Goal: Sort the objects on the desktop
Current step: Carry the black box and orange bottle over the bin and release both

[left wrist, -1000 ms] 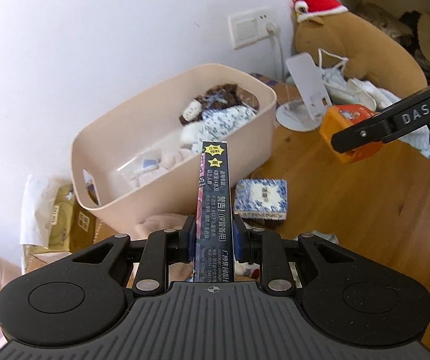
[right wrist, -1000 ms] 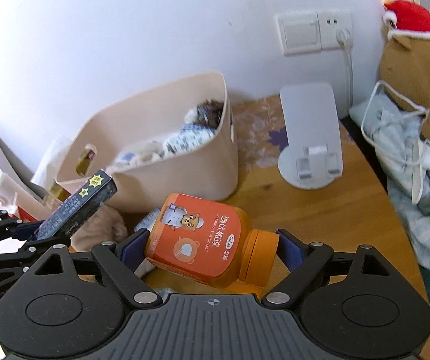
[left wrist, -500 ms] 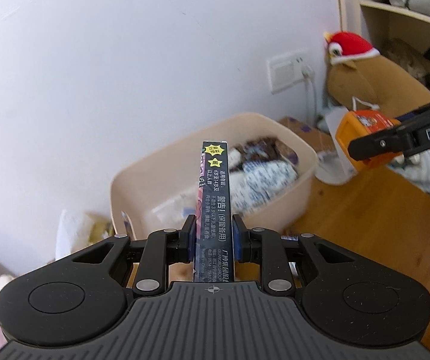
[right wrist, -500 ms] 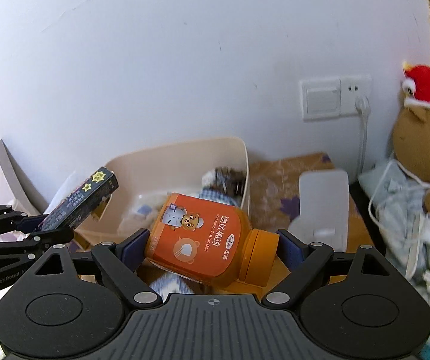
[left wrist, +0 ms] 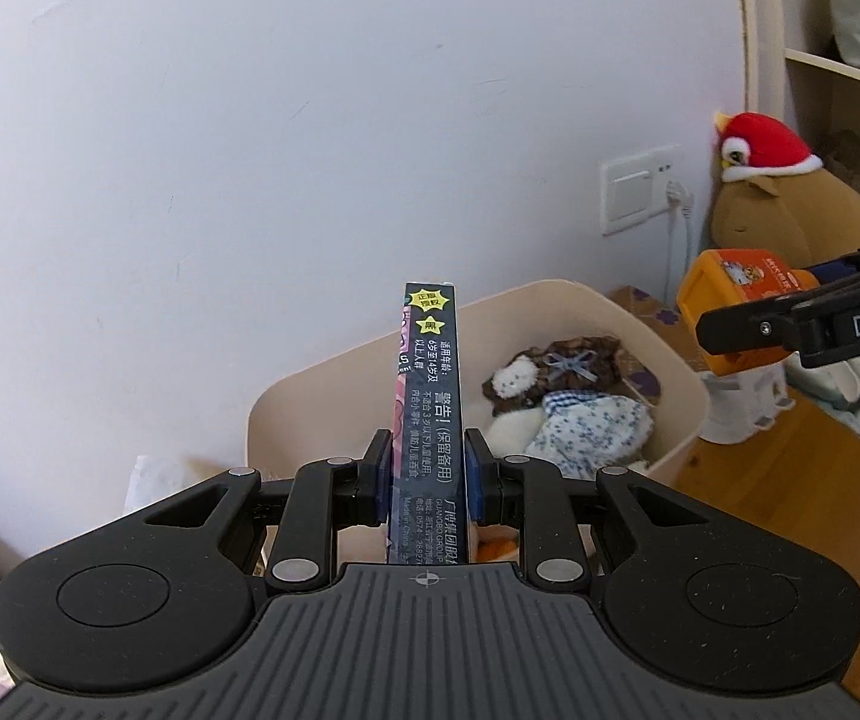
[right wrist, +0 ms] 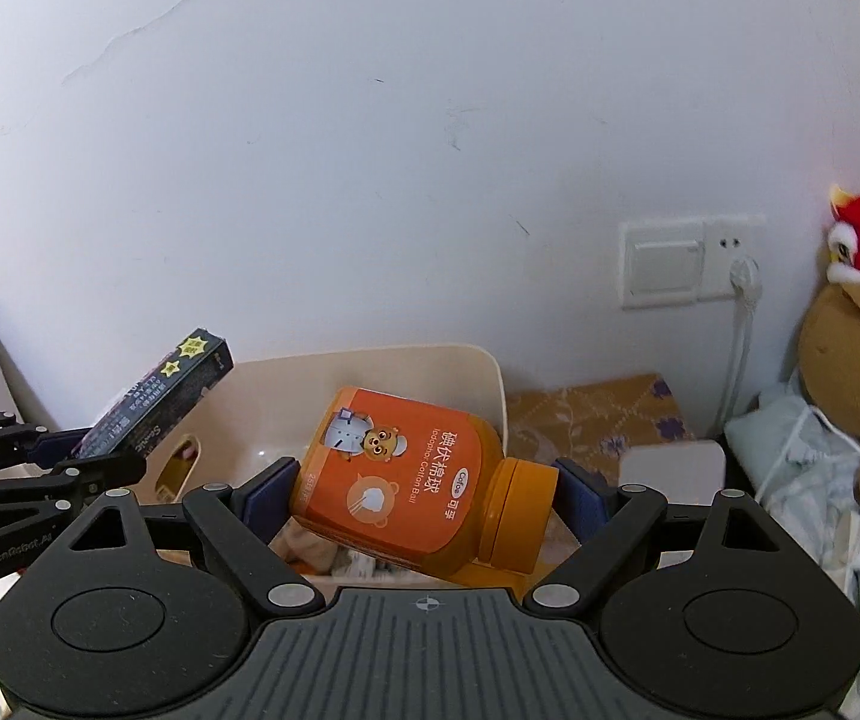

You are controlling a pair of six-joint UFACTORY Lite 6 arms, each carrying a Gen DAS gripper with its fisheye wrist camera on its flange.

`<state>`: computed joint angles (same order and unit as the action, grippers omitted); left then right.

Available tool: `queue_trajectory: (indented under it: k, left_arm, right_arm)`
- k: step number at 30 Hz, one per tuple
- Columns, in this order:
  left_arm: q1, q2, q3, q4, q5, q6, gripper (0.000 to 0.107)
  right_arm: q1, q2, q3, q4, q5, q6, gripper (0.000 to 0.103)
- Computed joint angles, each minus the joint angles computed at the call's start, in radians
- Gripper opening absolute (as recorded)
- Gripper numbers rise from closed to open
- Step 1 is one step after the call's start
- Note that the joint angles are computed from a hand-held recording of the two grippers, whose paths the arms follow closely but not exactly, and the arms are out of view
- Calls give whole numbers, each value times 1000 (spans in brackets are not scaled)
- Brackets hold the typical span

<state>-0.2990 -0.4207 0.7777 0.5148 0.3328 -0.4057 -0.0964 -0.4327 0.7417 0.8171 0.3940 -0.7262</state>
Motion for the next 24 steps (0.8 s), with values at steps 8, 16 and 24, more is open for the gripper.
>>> queue_trajectory:
  k: [8, 16, 24]
  left_arm:
    - [109, 196, 63, 11, -86, -54, 24]
    - [159, 377, 141, -47, -97, -64, 24]
    - [208, 479, 186, -354, -108, 209, 24]
  right_arm:
    - [144, 175, 52, 49, -185, -70, 88]
    - [260, 338, 97, -46, -307, 8, 88]
    - [291, 437, 126, -462, -337, 388, 88]
